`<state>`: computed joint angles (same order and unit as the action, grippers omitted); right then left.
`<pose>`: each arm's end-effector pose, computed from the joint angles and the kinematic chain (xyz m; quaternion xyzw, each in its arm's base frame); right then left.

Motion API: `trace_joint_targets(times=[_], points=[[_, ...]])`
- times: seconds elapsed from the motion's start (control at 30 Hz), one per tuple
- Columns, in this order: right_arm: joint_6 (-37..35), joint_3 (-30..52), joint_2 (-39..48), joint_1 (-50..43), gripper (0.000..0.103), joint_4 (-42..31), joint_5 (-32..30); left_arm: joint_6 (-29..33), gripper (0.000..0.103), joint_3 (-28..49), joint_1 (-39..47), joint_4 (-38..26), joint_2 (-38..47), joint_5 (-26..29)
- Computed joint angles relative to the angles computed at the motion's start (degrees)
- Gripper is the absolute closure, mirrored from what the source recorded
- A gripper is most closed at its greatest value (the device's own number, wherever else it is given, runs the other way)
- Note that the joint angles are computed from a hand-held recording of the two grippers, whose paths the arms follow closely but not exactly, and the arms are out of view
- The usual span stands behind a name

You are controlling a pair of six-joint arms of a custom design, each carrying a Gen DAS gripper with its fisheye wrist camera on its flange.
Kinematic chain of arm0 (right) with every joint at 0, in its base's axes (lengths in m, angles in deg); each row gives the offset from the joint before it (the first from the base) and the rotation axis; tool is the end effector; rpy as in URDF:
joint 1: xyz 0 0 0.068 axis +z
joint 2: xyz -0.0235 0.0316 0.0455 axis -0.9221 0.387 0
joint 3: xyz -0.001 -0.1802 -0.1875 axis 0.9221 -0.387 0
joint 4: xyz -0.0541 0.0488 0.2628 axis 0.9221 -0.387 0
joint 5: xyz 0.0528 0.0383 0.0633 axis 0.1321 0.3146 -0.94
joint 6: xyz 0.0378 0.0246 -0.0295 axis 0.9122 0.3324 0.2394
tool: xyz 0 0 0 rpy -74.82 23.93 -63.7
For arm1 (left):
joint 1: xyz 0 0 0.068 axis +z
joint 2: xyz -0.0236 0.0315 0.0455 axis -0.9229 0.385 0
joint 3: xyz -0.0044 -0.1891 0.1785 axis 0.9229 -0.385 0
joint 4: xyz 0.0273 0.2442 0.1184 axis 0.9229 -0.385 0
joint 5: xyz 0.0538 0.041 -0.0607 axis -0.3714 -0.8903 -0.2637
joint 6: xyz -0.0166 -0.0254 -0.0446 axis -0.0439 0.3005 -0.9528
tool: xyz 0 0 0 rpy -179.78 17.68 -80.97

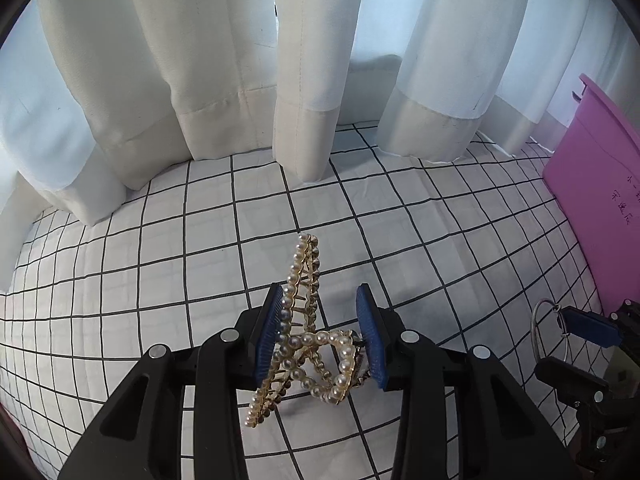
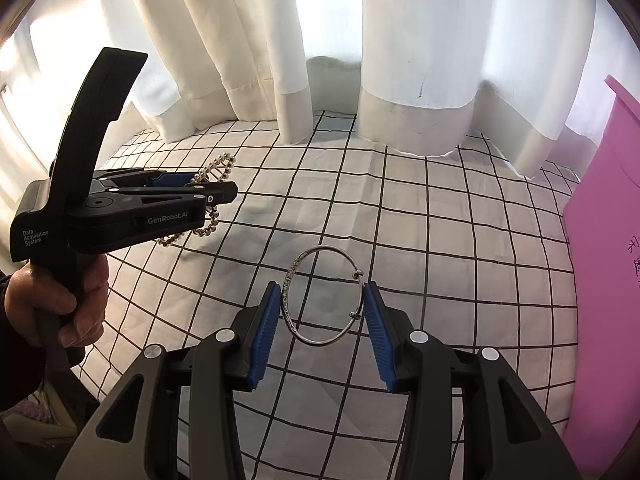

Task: Organize jewelry
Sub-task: 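Carry hair claw and bangle into the pink tub and open both tools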

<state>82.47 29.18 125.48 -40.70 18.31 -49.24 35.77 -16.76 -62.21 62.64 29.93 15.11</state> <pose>0.2500 0.1275 0.2123 -0.2077 0.9382 0.1002 0.2582 0.2602 0.0197 0.1721 0.0160 0.9617 -0.0267 0.2724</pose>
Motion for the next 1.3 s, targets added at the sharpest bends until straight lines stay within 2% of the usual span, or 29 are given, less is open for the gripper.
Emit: trace_joint_targets(times=[0.43, 0.77, 0.97, 1.07, 1.3], points=[[-0.06, 2.55, -5.98, -1.75, 0.061, -3.41, -0.46, -0.68, 0.066, 5.00, -2.60, -6.89, -7.58, 2.15], [-3.16, 6.96, -17.46, -10.61, 0.061, -11.27, -2.73, -3.85, 0.066, 14.51, -13.82, -11.54, -10.23, -0.39], [-7.45, 10.25, -22.68, -23.70, 0.061, -15.35, -8.10, -6.53, 0.066, 22.72, -24.75, -12.45, -6.85, -3.94], [-10.68, 12.33, -23.72, -33.14, 0.061, -17.35, -12.94, -7.97, 0.066, 27.20, -30.35, -11.91, -3.49, -5.68], [-19.15, 16.87, -20.53, -55.59, 0.061, -20.72, -23.28, -11.66, 0.066, 39.22, -41.80, -10.31, 7.60, -7.45]])
